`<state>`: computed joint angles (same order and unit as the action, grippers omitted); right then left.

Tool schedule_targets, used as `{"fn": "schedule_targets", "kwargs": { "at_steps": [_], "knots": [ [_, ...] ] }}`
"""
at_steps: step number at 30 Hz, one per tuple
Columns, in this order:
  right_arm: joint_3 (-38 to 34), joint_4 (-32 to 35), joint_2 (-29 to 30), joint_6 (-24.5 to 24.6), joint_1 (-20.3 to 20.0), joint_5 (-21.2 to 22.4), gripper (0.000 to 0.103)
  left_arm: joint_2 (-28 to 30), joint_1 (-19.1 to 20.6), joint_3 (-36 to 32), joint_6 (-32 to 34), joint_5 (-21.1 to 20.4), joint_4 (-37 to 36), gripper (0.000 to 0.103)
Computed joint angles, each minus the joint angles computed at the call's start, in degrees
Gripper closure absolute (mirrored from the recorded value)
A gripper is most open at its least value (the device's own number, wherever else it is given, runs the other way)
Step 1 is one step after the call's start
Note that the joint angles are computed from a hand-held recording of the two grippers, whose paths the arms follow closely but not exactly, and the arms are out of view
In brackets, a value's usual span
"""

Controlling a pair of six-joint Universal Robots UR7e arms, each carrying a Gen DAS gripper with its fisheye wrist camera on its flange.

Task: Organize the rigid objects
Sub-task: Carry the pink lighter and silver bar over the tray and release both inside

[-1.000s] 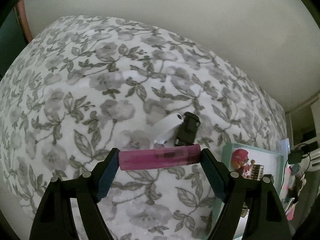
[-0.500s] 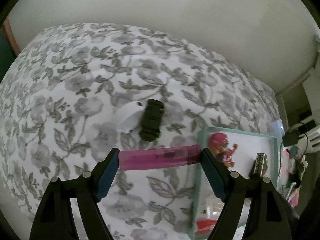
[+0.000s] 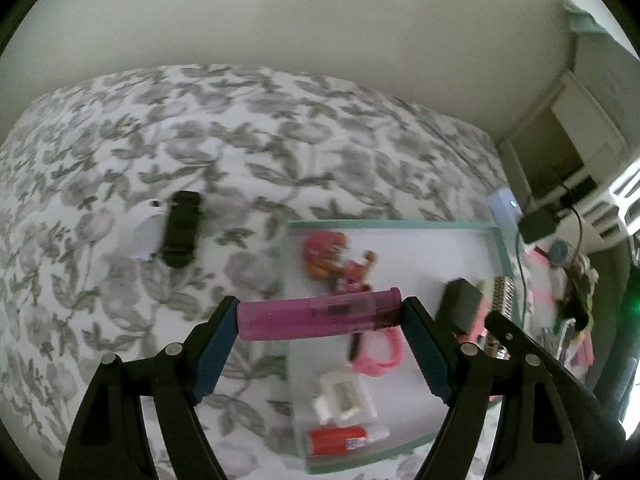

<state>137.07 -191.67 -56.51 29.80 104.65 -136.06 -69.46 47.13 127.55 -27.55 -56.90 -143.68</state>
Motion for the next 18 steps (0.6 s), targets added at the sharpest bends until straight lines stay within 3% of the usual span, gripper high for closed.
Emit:
{"fn": "schedule_targets", "kwargs": {
  "at_steps": [6, 18],
  "knots": [
    [1.1, -0.4, -1.1, 0.2, -0.9, -0.7, 0.081, 2.5, -2.4, 0.4, 1.0, -0.2, -1.4, 0.021],
    [2.3, -0.8, -1.7, 0.2, -3.0, 1.3, 0.081, 5.9, -2.9, 0.0, 1.0, -0.7, -1.5, 0.021]
  ]
}}
